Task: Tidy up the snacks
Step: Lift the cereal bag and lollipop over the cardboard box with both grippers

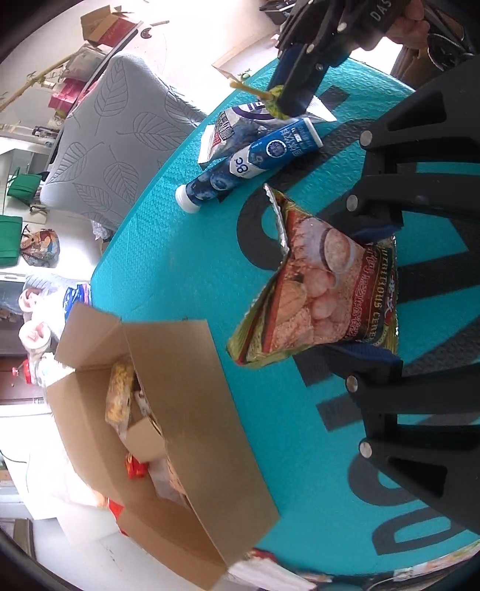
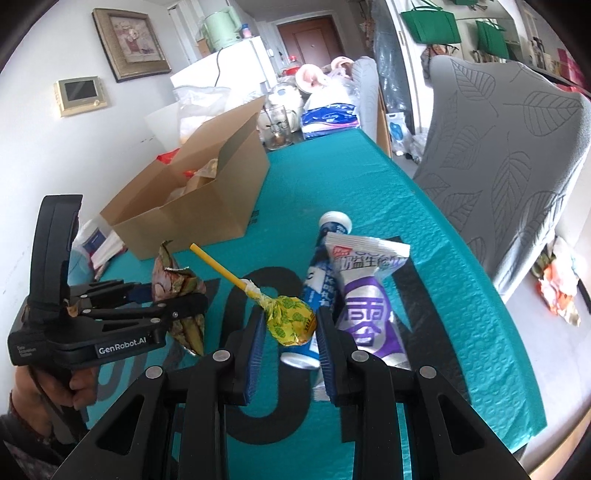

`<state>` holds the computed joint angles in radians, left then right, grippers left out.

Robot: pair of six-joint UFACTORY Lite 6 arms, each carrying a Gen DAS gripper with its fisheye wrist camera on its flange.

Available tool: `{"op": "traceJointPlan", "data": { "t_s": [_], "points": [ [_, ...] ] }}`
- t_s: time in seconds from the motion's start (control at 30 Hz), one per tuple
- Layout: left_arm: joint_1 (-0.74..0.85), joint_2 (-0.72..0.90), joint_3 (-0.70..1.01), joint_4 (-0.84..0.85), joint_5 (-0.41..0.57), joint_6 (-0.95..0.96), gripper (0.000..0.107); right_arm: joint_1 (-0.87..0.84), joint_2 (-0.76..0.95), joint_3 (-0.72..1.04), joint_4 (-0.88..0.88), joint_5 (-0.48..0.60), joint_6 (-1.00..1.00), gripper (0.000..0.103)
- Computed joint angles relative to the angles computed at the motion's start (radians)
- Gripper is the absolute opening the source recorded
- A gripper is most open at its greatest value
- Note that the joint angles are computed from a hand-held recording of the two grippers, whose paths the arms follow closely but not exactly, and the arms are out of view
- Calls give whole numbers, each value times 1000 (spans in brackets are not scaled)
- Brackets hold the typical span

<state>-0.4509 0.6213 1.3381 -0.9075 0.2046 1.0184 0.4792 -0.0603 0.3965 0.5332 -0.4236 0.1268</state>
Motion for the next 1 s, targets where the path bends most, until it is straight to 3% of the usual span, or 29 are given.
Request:
{"op": "traceJointPlan", "data": {
  "t_s": [0.3,0.67,1.0],
  "points": [
    [70,-157,-173,-371,-2,388,44,171,48,35,150,-63,-42,27],
    [167,-304,-284,-493,26,523,44,235,146,151,100,-76,-17,27],
    [254,-354,-237,-508,46,526,44,195,235,356,38,36,-105,27]
  ]
}}
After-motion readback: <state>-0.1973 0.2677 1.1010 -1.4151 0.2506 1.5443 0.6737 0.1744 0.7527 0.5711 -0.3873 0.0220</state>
